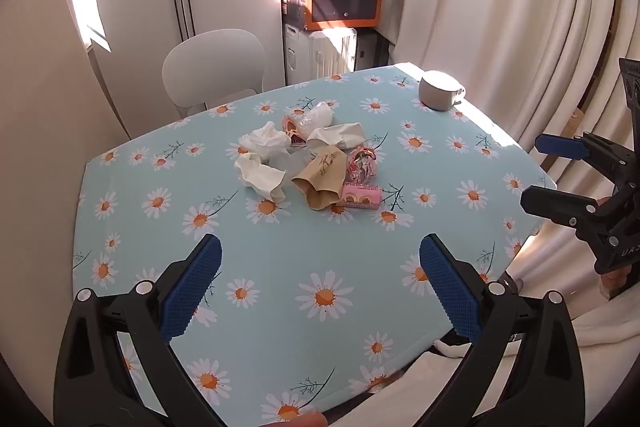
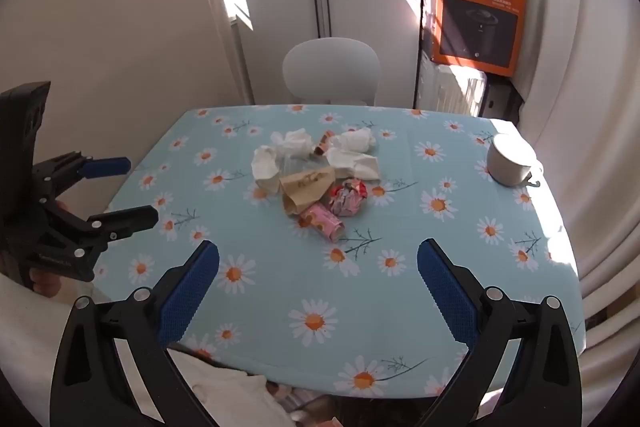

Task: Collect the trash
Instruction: 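Move both tools toward the pile of trash on the table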

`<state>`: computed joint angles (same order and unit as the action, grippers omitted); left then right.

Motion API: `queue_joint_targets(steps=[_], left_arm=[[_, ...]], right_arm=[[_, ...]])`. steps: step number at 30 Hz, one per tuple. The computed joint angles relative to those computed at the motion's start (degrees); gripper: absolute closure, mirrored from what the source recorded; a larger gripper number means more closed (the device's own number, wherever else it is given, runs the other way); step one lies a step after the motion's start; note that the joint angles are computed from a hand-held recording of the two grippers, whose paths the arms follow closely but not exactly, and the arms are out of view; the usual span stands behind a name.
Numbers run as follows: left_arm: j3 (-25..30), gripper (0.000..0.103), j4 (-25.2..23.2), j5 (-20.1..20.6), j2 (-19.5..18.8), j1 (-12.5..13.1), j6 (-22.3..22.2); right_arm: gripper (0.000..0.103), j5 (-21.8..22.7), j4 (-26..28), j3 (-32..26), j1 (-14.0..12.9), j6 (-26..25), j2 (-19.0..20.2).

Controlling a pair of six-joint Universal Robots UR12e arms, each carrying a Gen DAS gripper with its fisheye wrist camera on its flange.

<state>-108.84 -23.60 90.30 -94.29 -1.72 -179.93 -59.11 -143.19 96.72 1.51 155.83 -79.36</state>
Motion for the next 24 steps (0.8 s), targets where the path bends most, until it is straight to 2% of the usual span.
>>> queue_joint_targets(steps=[1,3,5,10,13,24], left_arm=[[0.2,0.006,-0.9,-1.3,0.1,0.3,0.3],[0.3,0.006,-1.1,-1.3,0.0,0.4,0.3],[0.5,0.006,-1.2,-1.7,0.0,0.5,0.3],[0.9,0.006,-1.8,-2.3,-0.1,0.4,0.9],[0.2,0.006,-1.6,-3.6,-0.2,0.6,1.1],[0.2,0.006,-2.0,-3.9,-0.4,0.8,0.8]], right_arm=[[0.008,0.8,0.5,-0.4,-0.2,0.2,0.3],[0.008,2.2,-2.3,0.7,-1.2,0.6,0.1],[0.008,-1.2,-3.6,0.5,-0.1,0.1,0.1],[0.008,-4.0,-4.8,0.2,0.6,0.3,0.2],[0.008,-4.2,-4.4,-0.2,0.6,0.2,0.5],[0.008,-5.2,-5.0,-0.7,0.7,0.7,1.1]])
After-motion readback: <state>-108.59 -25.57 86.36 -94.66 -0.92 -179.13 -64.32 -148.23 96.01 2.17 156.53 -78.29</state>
